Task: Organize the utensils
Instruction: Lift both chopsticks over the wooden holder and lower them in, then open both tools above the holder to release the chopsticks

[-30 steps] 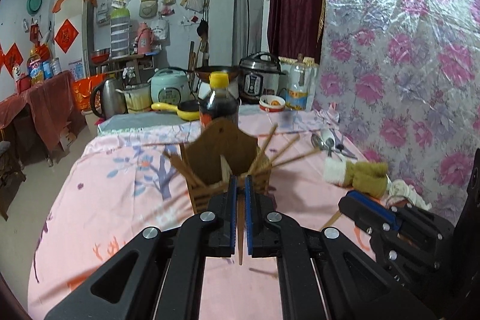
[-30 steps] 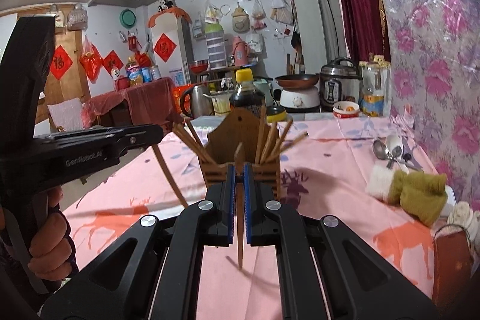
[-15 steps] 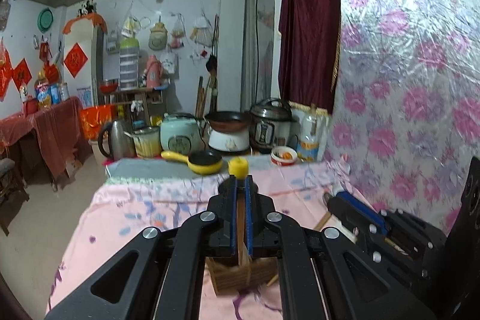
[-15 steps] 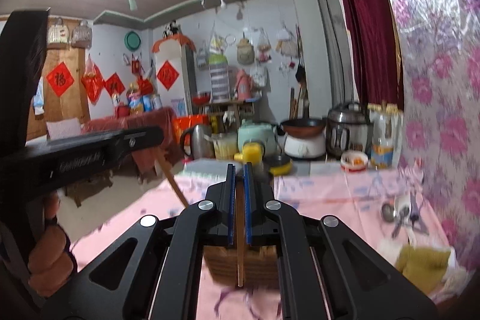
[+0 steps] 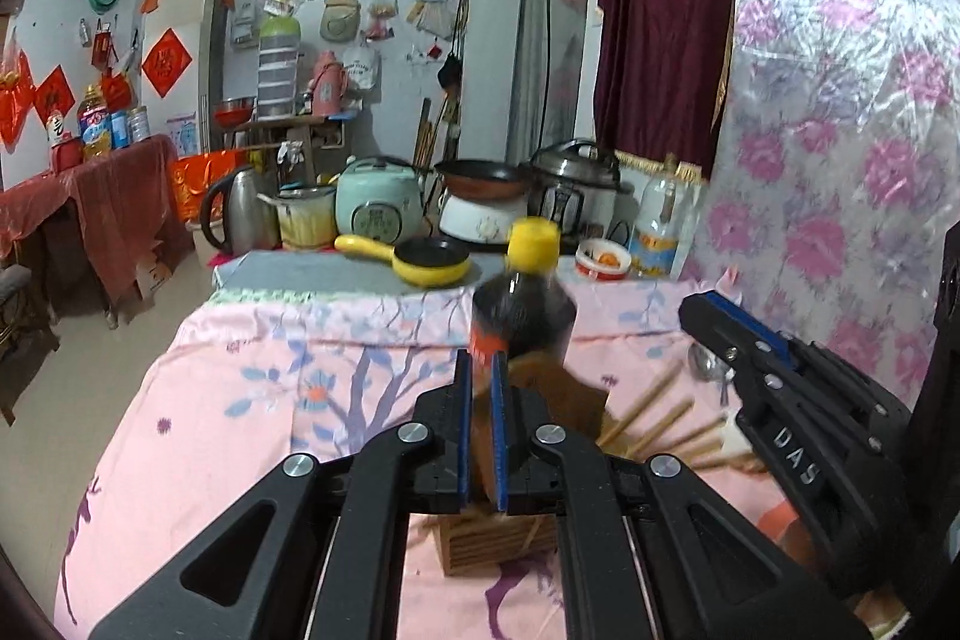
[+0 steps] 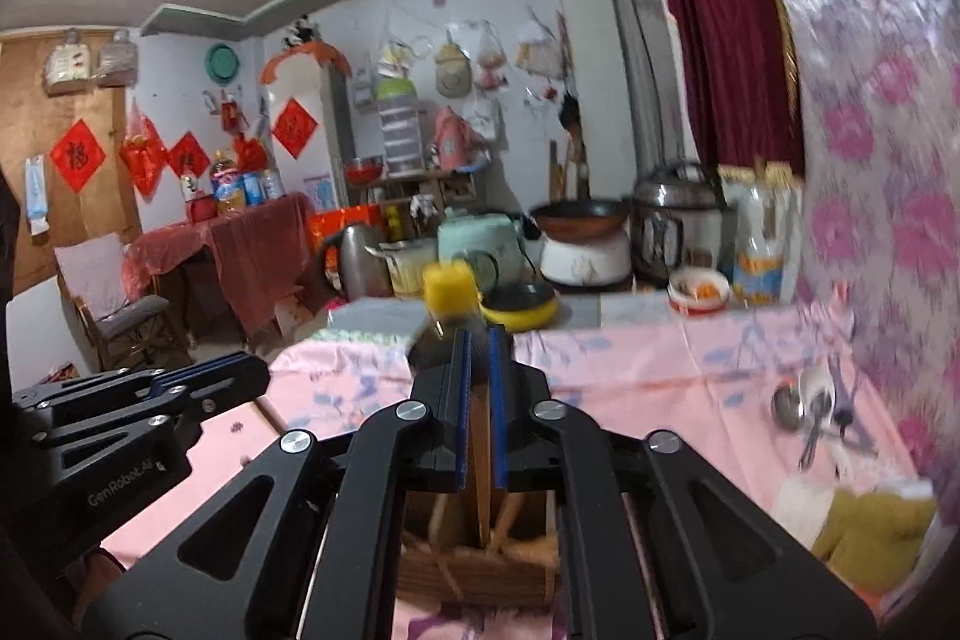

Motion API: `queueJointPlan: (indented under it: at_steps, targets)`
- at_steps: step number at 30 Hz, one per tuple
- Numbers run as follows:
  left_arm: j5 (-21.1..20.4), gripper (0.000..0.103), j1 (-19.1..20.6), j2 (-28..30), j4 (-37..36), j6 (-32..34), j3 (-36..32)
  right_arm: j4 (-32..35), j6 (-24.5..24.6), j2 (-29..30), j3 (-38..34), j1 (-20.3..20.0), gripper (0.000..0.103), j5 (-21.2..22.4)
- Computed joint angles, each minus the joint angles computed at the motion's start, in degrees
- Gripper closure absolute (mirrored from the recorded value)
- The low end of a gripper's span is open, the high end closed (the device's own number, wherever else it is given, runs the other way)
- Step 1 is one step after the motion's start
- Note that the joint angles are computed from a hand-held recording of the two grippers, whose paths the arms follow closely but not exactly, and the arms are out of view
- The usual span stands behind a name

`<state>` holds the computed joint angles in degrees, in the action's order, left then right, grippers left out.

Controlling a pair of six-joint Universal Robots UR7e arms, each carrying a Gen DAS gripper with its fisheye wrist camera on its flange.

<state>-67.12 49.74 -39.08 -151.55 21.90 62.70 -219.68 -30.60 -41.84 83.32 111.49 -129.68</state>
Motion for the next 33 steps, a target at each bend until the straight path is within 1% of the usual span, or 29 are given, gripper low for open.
queueJointPlan:
  at_steps: [2, 3, 8, 12, 14, 18, 20, 21, 22, 25, 27, 29, 31, 33]
  targets:
    - [0.6, 0.076, 0.1, -1.1, -1.6, 0.1, 2.7, -0.9, 0.6, -0.5, 1.8, 0.2, 0.088, -0.1]
    - [1.0, 0.064, 0.0, -1.8, -3.0, 0.0, 4.2, -1.4, 0.5, -0.6, 2.5, 0.4, 0.087, -0.3]
    - [3.2, 0.062, -0.2, -4.7, -7.1, -0.1, 10.1, -5.2, -0.3, -2.0, 6.5, 1.9, 0.086, -0.9]
    - [5.8, 0.056, -0.7, -7.5, -11.5, 0.3, 15.6, -8.4, 0.3, -3.1, 9.7, 2.7, 0.080, -1.7]
    - [6.7, 0.054, -0.8, -9.1, -13.3, 0.4, 18.4, -10.1, 0.6, -3.3, 11.3, 3.2, 0.079, -2.5]
    - [9.2, 0.045, -1.6, -12.0, -17.7, 1.0, 23.9, -12.1, 2.0, -3.4, 13.9, 3.9, 0.078, -4.4]
    - [10.6, 0.037, -2.2, -13.5, -20.6, 1.6, 27.1, -13.2, 2.6, -3.3, 15.1, 4.6, 0.078, -5.3]
    - [11.1, 0.031, -2.5, -14.2, -21.6, 1.7, 28.3, -13.7, 2.8, -3.3, 15.5, 4.8, 0.076, -5.6]
    - [11.3, 0.028, -2.8, -14.8, -22.5, 1.7, 29.3, -14.5, 2.7, -3.3, 16.3, 5.3, 0.074, -5.9]
    - [12.5, 0.022, -3.8, -17.1, -24.8, 1.8, 33.1, -16.5, 2.4, -3.0, 17.6, 6.4, 0.070, -6.7]
    - [13.8, 0.018, -4.6, -18.2, -26.8, 2.1, 35.1, -17.7, 2.2, -2.8, 18.6, 7.2, 0.070, -7.2]
    - [14.0, 0.016, -5.2, -19.4, -28.1, 2.2, 36.9, -19.2, 2.2, -2.7, 19.6, 8.2, 0.070, -7.9]
    - [14.3, 0.011, -5.6, -20.7, -28.8, 1.8, 38.4, -20.4, 2.3, -2.7, 20.6, 9.1, 0.069, -8.2]
    - [14.3, 0.010, -6.0, -22.1, -28.8, 0.9, 39.9, -22.0, 1.6, -2.3, 21.0, 10.0, 0.067, -8.9]
